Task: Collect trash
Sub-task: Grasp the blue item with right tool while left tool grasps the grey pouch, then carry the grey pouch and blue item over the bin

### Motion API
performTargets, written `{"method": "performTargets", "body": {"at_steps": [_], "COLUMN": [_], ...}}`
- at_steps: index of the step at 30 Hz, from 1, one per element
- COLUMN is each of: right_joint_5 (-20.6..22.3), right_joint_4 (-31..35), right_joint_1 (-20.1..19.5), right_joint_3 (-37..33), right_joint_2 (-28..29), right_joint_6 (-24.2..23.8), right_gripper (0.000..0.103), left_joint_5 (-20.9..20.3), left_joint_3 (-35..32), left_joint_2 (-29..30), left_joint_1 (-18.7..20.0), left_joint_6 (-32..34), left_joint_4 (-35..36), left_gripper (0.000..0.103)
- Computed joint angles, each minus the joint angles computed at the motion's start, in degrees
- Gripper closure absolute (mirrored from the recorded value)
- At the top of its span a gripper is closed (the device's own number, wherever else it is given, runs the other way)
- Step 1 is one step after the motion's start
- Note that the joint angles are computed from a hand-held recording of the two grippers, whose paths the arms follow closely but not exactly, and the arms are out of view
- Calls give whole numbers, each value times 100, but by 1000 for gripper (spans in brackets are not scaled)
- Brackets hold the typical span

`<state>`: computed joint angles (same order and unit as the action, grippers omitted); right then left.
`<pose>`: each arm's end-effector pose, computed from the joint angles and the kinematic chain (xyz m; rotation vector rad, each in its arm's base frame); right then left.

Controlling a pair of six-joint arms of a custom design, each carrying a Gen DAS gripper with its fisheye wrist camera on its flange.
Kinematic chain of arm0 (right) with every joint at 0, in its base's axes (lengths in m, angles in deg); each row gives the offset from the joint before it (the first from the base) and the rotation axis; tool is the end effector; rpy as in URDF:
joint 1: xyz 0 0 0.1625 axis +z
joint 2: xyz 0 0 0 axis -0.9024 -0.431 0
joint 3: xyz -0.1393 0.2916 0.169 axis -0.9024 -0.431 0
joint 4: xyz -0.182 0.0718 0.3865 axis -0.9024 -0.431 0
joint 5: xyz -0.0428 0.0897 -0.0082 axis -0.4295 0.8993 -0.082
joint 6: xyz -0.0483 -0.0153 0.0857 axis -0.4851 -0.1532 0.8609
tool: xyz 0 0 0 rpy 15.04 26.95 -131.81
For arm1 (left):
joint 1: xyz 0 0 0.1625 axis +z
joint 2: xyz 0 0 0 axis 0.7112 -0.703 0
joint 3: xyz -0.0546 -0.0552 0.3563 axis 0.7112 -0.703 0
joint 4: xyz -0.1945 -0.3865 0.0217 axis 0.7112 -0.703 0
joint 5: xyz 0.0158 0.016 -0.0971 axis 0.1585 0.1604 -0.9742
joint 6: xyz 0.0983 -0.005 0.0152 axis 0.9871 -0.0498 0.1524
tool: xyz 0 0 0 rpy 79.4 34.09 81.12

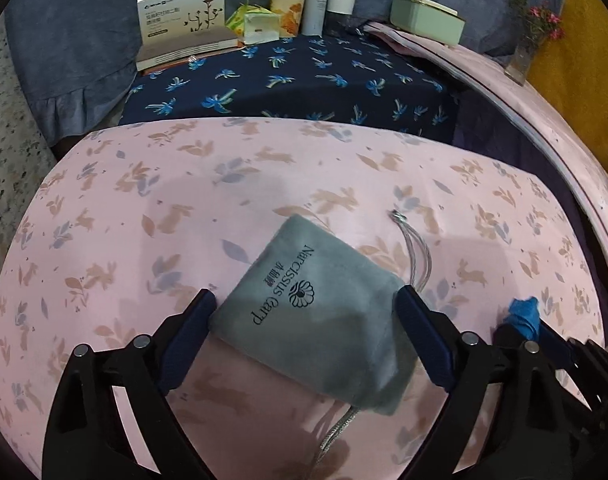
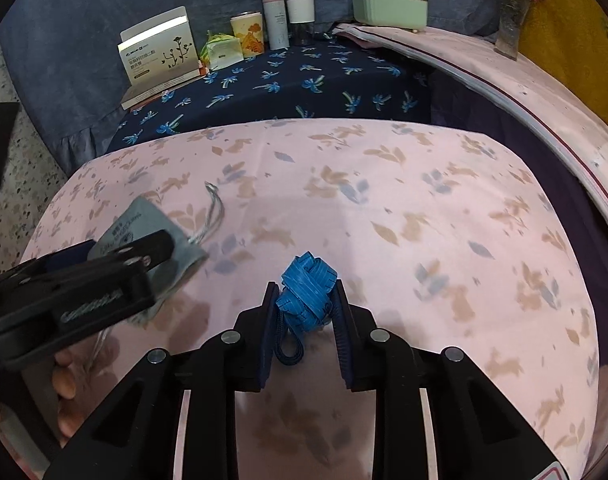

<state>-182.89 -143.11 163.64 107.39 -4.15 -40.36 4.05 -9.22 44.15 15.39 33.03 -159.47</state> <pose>0.2026 -0.7604 0.1158 0.4429 -2.3907 0.6777 -0.1918 -0.7743 0.1251 0.1532 2.3046 -0.7940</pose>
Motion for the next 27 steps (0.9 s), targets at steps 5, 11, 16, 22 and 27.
{"method": "performTargets", "body": {"at_steps": [5, 11, 16, 22, 27], "right_joint_5": [-12, -15, -25, 3, 19], "right_joint_4": [-268, -626, -962, -1419, -1717], "right_joint_1": [-47, -101, -145, -213, -316], "right_joint_3": [605, 1332, 1950, 2774, 3407], "right_joint_2": [-397, -888, -1373, -2132, -2814], "right_joint_6": [67, 174, 247, 408, 534], "right_gripper": [78, 78, 78, 78, 78], "left_joint_5": [56, -252, -519, -704, -766], "left_joint_3": [130, 459, 886, 1253, 1456], "left_joint_2": [71, -47, -252, -385, -439], "left_joint_1": [-167, -352, -602, -977, -1302], "left_joint_6": [271, 88, -185, -429, -552], "left_joint_4": [-126, -18, 7, 20, -12], "left_gripper": [53, 90, 91, 91, 91]}}
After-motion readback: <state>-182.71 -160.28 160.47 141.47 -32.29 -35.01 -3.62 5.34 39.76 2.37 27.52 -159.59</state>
